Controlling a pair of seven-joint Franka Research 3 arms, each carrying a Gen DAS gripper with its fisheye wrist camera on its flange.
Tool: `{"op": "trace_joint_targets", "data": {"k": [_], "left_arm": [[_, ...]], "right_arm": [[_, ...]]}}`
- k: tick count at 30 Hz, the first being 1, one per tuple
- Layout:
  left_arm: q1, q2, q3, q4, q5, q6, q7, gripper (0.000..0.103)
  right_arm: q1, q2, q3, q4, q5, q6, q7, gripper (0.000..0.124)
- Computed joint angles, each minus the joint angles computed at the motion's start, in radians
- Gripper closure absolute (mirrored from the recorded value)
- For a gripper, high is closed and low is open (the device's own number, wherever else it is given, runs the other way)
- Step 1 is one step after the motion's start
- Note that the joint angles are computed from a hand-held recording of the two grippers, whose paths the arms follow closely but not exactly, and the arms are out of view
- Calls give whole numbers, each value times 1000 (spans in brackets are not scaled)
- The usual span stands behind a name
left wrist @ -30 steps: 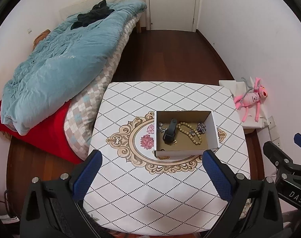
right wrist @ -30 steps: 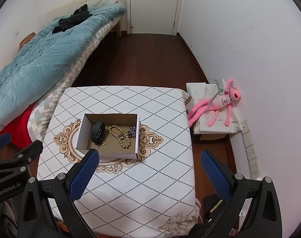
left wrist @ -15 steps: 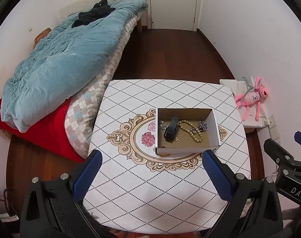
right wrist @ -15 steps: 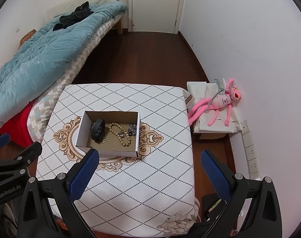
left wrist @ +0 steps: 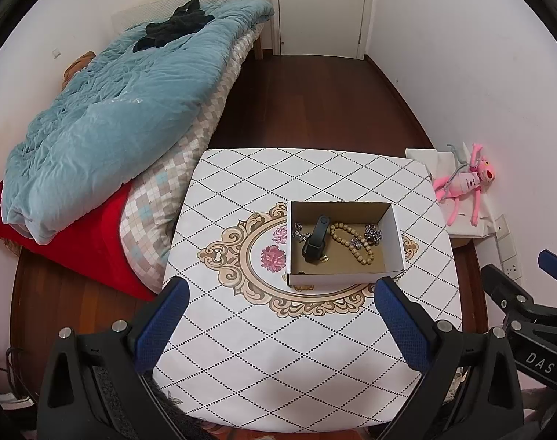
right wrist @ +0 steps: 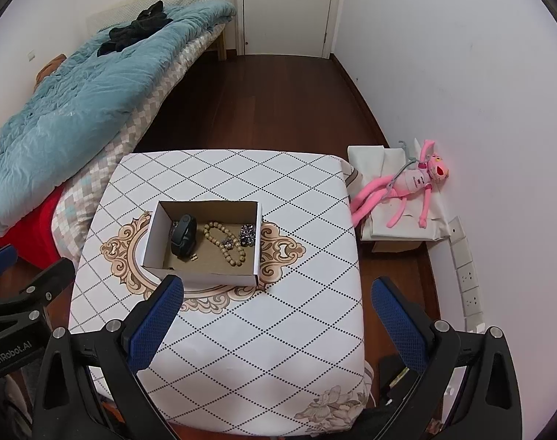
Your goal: Organize jewelry
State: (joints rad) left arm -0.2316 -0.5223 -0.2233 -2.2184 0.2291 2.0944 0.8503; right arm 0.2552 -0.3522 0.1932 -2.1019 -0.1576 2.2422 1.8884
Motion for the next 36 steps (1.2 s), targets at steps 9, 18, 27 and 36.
{"op": "trace_joint_targets", "data": {"k": [9,18,27,36], "left_arm": [[-2,0,-2,4,1,-5,-6,0],[-3,5,-5,13,2,-11,-11,0],[-5,15,-9,30,5,-22,-14,0],[-7,13,-7,30,5,-21,-13,0]], "right_arm": [[2,-1,0,-6,3,-3,-1,21],[2,-3,-1,-8,3,3,3,21],[1,-3,-2,-5,7,2,-1,21],[0,-4,-3,-4,9,3,-2,21]]}}
